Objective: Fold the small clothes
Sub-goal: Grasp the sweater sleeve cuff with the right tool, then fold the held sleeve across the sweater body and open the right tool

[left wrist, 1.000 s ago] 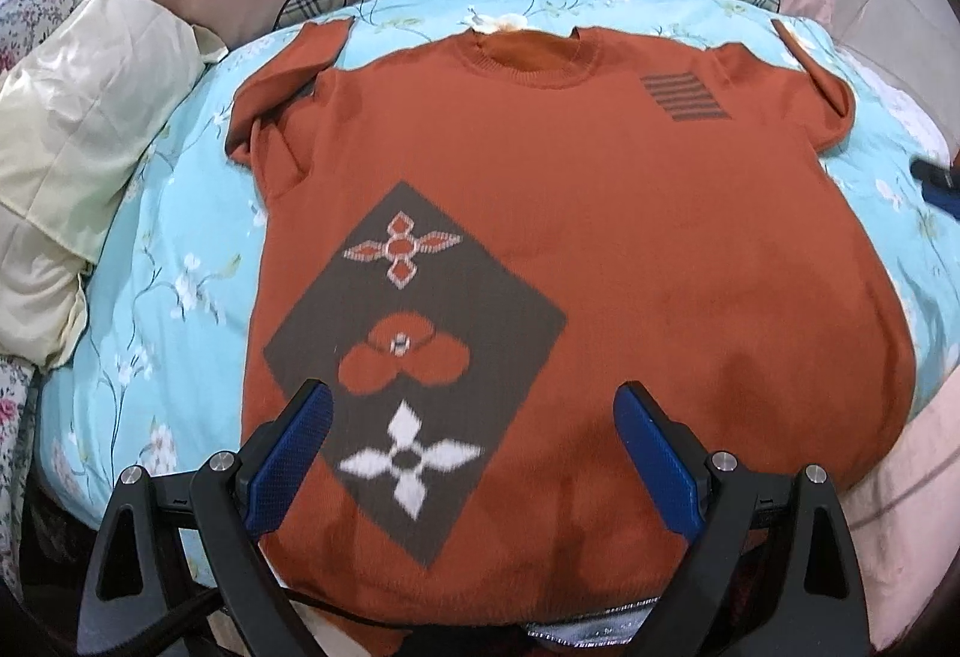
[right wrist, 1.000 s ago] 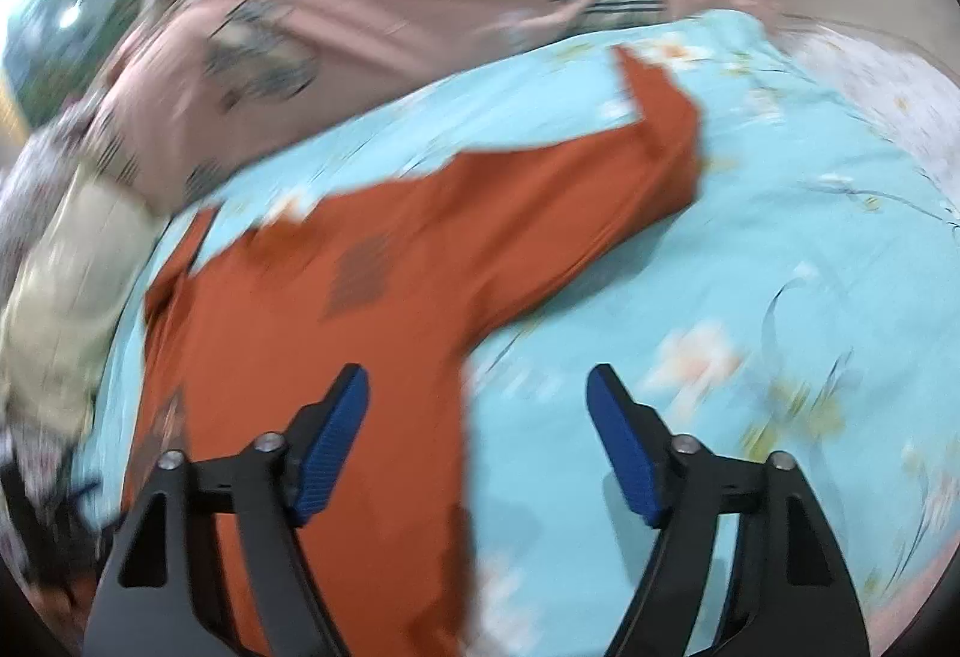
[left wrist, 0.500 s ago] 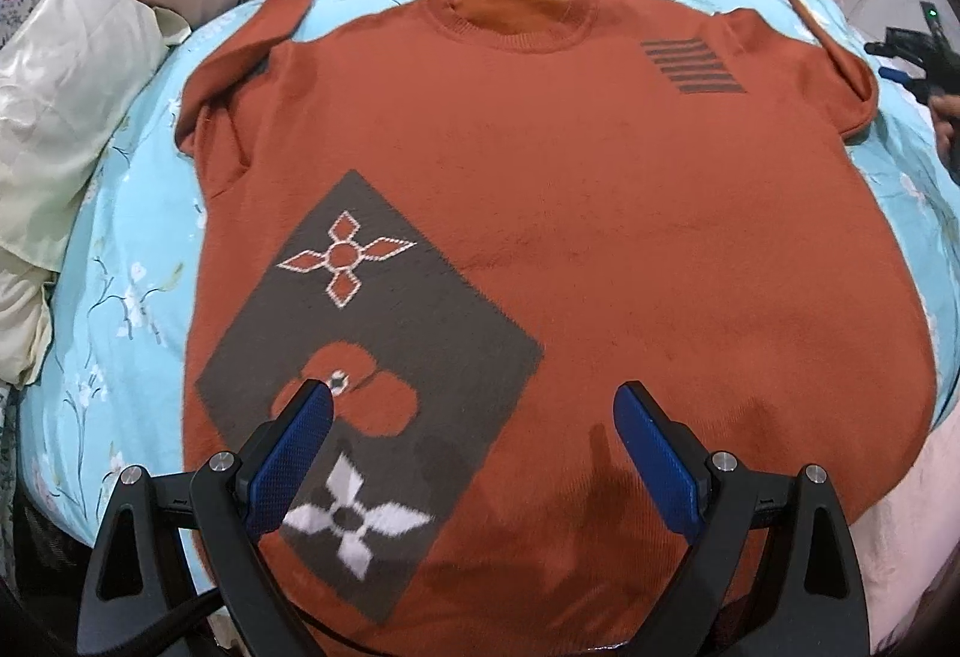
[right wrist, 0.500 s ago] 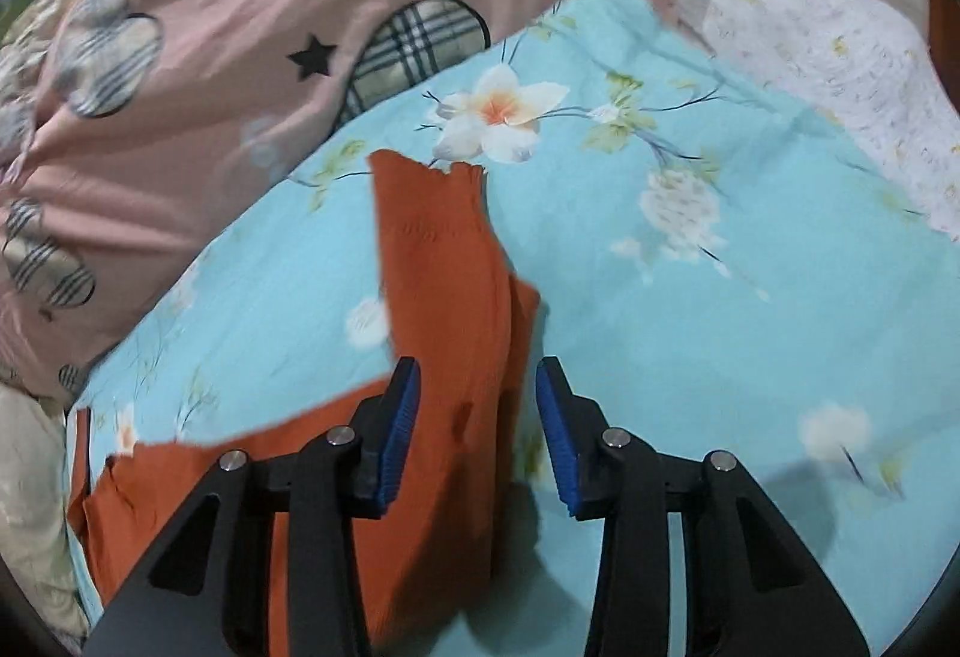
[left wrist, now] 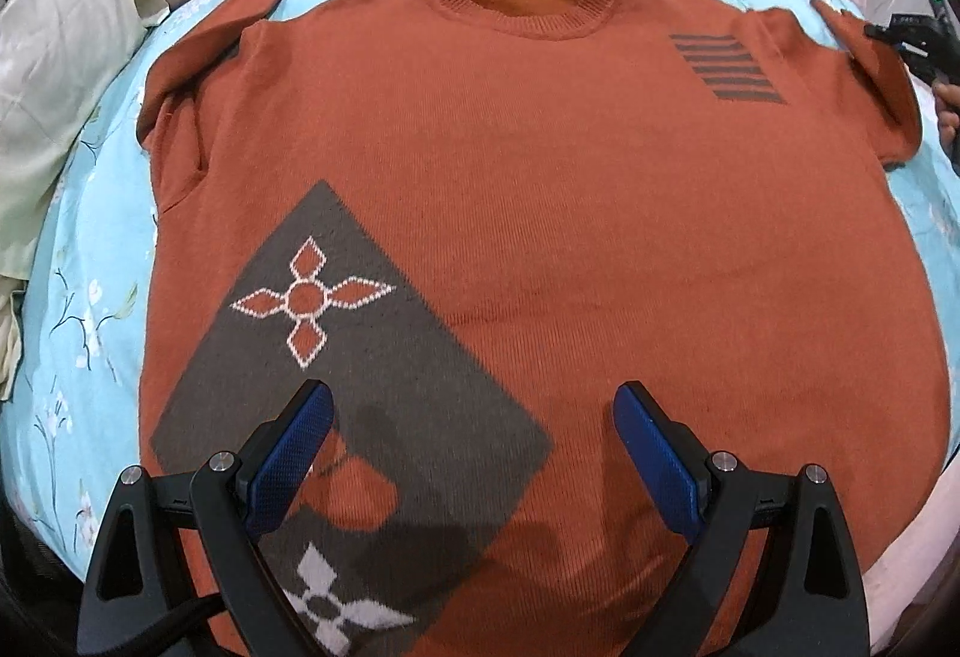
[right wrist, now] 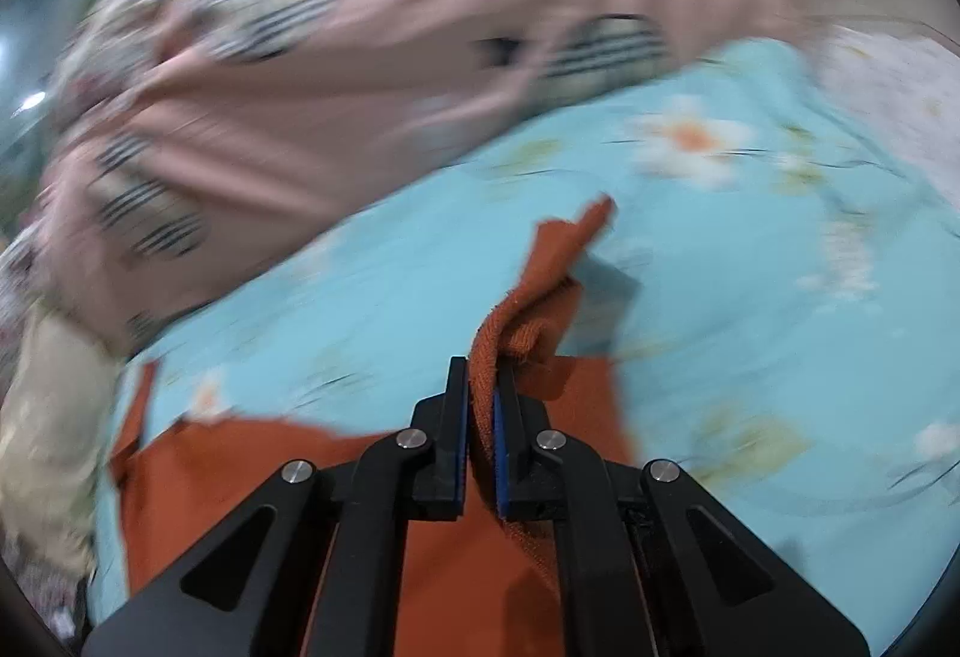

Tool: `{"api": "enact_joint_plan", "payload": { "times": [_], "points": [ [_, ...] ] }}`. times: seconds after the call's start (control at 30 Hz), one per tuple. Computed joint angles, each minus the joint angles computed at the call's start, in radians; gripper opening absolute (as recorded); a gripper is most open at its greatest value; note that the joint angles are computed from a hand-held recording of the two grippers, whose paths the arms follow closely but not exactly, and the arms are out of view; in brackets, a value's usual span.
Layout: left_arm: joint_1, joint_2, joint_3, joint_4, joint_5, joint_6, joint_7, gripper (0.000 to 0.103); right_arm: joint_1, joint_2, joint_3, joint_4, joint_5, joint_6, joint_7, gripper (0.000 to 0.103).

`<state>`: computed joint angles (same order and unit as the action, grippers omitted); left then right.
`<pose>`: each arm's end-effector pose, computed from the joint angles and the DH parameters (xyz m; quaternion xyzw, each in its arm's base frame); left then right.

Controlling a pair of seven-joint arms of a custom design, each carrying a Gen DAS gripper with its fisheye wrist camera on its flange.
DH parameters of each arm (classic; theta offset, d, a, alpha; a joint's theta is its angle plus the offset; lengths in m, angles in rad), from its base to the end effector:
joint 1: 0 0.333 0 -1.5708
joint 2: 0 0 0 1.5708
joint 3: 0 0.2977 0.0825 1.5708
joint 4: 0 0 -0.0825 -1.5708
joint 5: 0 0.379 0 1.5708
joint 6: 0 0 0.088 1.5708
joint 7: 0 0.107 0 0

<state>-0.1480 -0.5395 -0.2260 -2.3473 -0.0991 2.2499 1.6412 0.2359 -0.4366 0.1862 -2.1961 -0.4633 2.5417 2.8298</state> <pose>0.3987 -0.1727 0.5564 -0.5425 0.8122 -0.1635 0.1392 0.4264 0.2140 0.6280 -0.4450 0.7867 -0.2096 0.3730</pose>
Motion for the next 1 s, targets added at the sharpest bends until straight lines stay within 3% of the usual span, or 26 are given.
{"api": "enact_joint_plan", "payload": {
  "times": [0.2,0.4,0.53,0.6,0.67,0.73,0.87,1.0],
  "points": [
    [0.009,-0.007,0.025,-0.007,-0.031,0.039,0.0,0.095,0.098,0.301,0.107,0.274,-0.113,0.091,0.022,0.008],
    [0.037,-0.027,0.059,-0.024,-0.062,0.059,0.013,0.095,0.231,0.574,0.108,0.513,-0.155,0.078,-0.013,0.008],
    [0.039,-0.007,0.104,-0.02,-0.137,0.062,0.043,0.095,0.289,0.694,0.102,0.61,-0.08,0.063,-0.128,0.011],
    [0.034,0.016,0.128,-0.007,-0.193,0.062,0.066,0.095,0.304,0.72,0.103,0.63,-0.022,0.053,-0.19,0.013],
    [0.029,0.045,0.149,0.011,-0.257,0.065,0.095,0.095,0.314,0.706,0.099,0.595,0.028,0.085,-0.216,0.026],
    [0.024,0.082,0.163,0.037,-0.317,0.063,0.125,0.095,0.352,0.674,0.06,0.559,-0.003,0.1,-0.166,0.045],
    [0.015,0.176,0.17,0.118,-0.427,0.053,0.18,0.095,0.394,0.569,0.004,0.426,-0.026,0.139,-0.065,0.049],
    [0.011,0.296,0.155,0.241,-0.518,0.022,0.206,0.096,0.388,0.482,0.001,0.314,-0.039,0.136,0.048,0.049]
  ]
}}
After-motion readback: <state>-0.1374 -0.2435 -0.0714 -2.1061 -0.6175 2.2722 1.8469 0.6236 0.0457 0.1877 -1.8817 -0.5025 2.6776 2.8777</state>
